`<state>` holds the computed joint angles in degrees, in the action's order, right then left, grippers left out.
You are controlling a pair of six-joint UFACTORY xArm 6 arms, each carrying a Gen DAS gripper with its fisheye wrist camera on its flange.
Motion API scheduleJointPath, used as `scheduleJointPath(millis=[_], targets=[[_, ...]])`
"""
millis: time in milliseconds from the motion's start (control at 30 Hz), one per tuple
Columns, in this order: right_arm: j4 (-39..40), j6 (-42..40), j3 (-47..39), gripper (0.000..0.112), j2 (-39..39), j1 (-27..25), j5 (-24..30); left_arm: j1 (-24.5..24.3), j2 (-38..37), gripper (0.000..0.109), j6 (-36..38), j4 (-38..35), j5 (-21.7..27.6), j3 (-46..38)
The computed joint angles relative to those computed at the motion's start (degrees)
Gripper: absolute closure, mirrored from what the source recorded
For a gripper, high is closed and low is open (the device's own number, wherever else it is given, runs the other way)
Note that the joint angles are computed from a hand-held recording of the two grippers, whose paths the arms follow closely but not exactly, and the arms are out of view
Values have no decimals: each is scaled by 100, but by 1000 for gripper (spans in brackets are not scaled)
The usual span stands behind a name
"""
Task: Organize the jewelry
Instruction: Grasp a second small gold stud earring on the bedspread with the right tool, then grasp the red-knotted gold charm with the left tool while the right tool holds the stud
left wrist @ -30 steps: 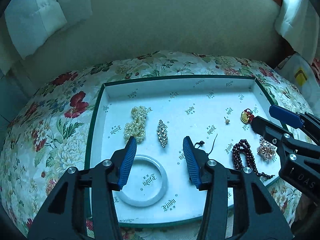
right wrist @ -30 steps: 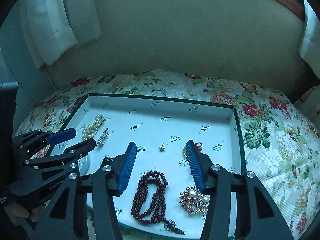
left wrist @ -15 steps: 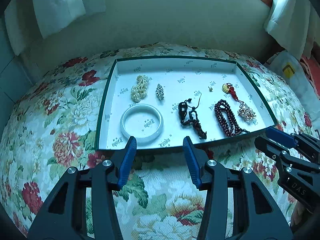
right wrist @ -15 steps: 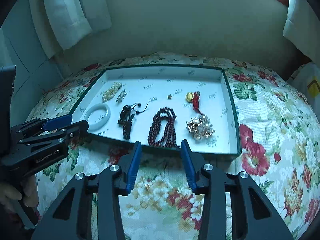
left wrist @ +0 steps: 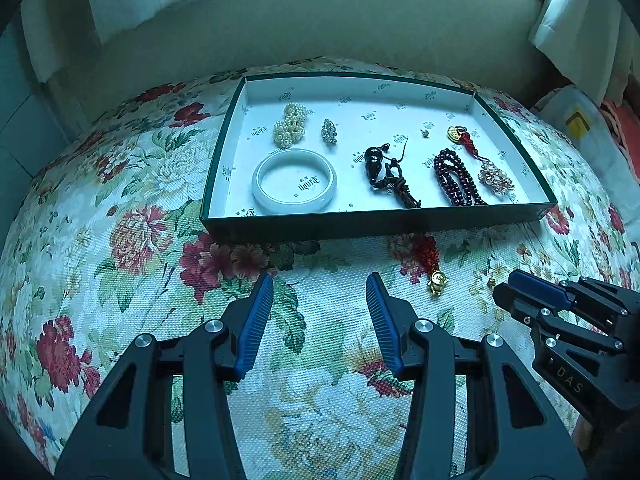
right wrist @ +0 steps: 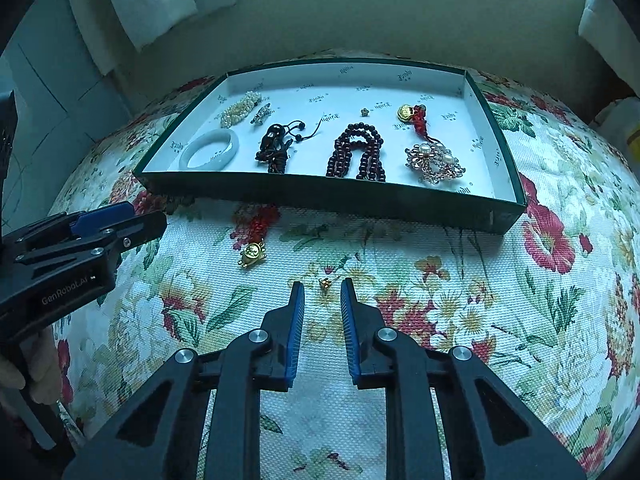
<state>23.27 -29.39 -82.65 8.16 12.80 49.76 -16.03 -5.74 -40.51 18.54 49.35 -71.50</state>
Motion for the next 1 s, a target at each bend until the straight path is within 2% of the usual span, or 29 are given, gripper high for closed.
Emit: scheduleJointPath(millis=[567,1000], targets=[[-72,57,-99,101,163,61,2,1,55,61,44,-143,-13,10],[-80,61,-144,102,206,83,-13,-32,117,61,41,-175,-9,-34]])
